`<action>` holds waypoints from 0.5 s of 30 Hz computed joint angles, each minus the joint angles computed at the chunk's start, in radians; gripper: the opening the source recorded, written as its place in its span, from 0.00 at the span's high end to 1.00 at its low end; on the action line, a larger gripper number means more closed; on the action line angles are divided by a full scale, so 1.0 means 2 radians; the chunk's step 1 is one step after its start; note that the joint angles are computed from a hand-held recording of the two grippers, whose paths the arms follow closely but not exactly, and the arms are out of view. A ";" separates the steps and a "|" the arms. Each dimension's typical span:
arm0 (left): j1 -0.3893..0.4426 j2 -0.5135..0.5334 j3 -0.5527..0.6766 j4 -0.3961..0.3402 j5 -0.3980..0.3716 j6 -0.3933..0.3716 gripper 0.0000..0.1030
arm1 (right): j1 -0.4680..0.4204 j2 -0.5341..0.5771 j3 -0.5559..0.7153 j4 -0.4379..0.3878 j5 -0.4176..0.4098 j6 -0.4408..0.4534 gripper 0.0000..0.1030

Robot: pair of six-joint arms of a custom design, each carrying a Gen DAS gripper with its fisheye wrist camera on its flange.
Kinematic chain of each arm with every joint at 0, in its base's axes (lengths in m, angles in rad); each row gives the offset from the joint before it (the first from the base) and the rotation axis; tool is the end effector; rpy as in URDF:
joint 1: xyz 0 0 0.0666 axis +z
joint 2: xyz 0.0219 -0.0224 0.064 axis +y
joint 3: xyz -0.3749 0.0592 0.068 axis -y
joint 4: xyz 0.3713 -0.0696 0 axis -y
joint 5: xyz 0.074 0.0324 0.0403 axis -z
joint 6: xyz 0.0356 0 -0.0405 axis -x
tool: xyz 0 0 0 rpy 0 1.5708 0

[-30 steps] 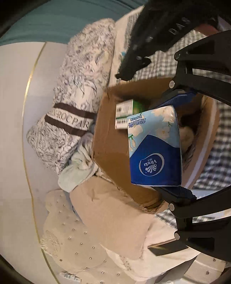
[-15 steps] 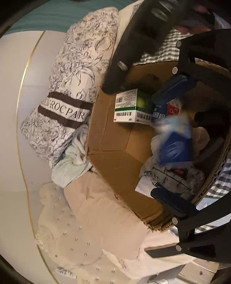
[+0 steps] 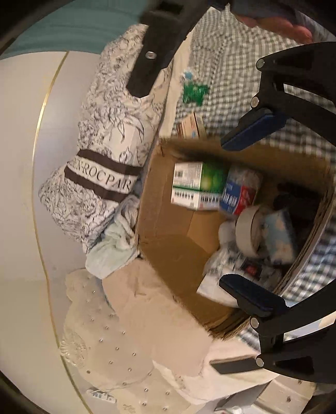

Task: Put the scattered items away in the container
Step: 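Carry the tissue pack and hair tie into the cardboard box and release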

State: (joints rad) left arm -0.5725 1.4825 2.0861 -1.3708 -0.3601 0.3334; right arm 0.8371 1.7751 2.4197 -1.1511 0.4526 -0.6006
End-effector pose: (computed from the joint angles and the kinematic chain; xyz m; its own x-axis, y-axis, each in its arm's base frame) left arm 0.3759 -0.2278 0.6462 -0.6475 0.0529 -0.7603 0.0867 0.9962 -0.0045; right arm 0.3828 0.4007 0.6554 -0.5008 0.2036 -0.8413 -0.1562 0.9347 0.3192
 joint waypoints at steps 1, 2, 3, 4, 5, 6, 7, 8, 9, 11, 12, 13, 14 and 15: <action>-0.004 0.001 0.003 -0.003 0.004 0.007 0.05 | 0.002 -0.006 -0.004 -0.011 0.020 0.006 0.24; -0.010 0.002 0.005 -0.004 0.006 0.012 0.05 | 0.003 -0.008 -0.005 -0.022 0.037 0.009 0.24; -0.018 0.004 0.008 -0.005 0.009 0.014 0.05 | 0.004 -0.012 -0.008 -0.035 0.050 0.010 0.24; -0.024 0.006 0.011 -0.006 0.006 0.012 0.05 | 0.003 -0.017 -0.014 -0.045 0.060 0.008 0.24; -0.033 0.009 0.015 -0.006 0.001 0.008 0.05 | 0.002 -0.029 -0.030 -0.050 0.073 0.004 0.24; -0.040 0.012 0.018 -0.005 -0.003 0.004 0.05 | 0.001 -0.036 -0.040 -0.053 0.078 0.001 0.24; -0.047 0.017 0.025 -0.007 -0.008 0.000 0.05 | -0.001 -0.045 -0.053 -0.056 0.085 -0.005 0.24; -0.053 0.021 0.030 -0.008 -0.011 -0.002 0.05 | -0.003 -0.058 -0.072 -0.058 0.092 -0.012 0.24; -0.059 0.026 0.038 -0.011 -0.013 -0.002 0.05 | -0.005 -0.066 -0.084 -0.059 0.096 -0.016 0.24; -0.070 0.037 0.051 -0.014 -0.014 -0.004 0.05 | -0.012 -0.083 -0.108 -0.065 0.105 -0.027 0.24; -0.074 0.040 0.053 -0.013 -0.015 -0.006 0.05 | -0.015 -0.092 -0.121 -0.064 0.107 -0.029 0.24; -0.080 0.044 0.057 -0.013 -0.017 -0.010 0.05 | -0.019 -0.101 -0.135 -0.065 0.111 -0.034 0.24; -0.085 0.047 0.059 -0.013 -0.018 -0.016 0.05 | -0.023 -0.107 -0.143 -0.069 0.113 -0.039 0.24; -0.089 0.050 0.060 -0.013 -0.020 -0.021 0.05 | -0.029 -0.114 -0.152 -0.075 0.115 -0.050 0.24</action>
State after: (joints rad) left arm -0.7507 1.5818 2.2067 -1.3972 -0.3991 0.2905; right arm 0.7797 1.5471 2.1166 -1.3014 0.6824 -0.7000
